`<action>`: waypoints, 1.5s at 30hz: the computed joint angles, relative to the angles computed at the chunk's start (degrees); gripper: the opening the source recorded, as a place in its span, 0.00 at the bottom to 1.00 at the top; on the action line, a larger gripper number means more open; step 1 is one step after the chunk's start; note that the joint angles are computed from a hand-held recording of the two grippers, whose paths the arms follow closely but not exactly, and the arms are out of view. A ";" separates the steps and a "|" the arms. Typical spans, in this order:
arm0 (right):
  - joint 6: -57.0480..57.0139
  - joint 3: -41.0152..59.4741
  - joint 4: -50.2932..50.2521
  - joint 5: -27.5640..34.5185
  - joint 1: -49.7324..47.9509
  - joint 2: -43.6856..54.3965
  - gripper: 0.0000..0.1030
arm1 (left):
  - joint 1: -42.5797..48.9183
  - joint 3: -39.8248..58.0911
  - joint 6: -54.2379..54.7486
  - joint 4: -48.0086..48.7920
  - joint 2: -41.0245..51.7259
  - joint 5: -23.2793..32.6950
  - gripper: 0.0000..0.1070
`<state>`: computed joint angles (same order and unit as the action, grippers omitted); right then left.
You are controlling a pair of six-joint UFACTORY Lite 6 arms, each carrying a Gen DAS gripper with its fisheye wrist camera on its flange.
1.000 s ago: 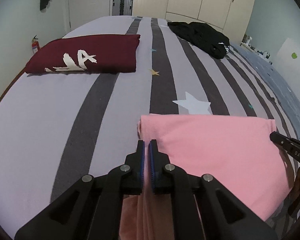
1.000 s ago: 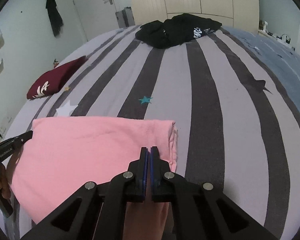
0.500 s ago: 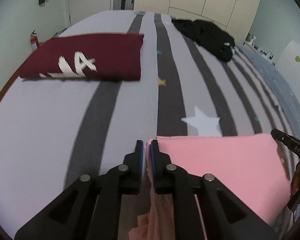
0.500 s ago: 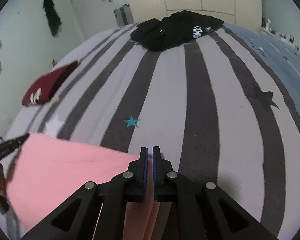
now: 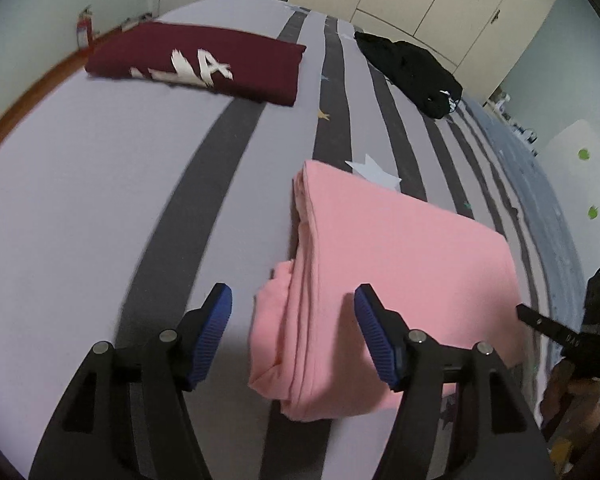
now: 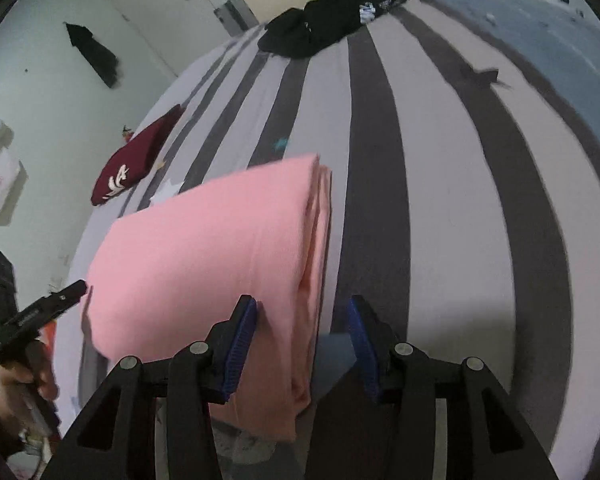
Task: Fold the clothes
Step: 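Grasp the folded pink shirt stack with the left tool and lift it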
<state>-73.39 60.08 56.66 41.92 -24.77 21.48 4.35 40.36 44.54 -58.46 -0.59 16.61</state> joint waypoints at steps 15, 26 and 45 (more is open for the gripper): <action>3.56 0.20 4.88 -4.88 3.81 1.86 0.58 | 1.77 10.66 17.78 -14.94 15.41 6.13 0.74; 7.46 1.41 2.78 -5.50 8.66 3.02 0.58 | 0.20 11.26 15.67 -12.92 15.86 7.59 0.74; 5.42 6.69 8.76 -3.21 10.62 9.88 0.23 | -3.67 14.05 18.32 -16.83 17.89 7.43 0.27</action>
<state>-67.97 66.77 65.42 38.71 -14.15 31.37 0.68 54.40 62.86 -75.29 17.30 24.03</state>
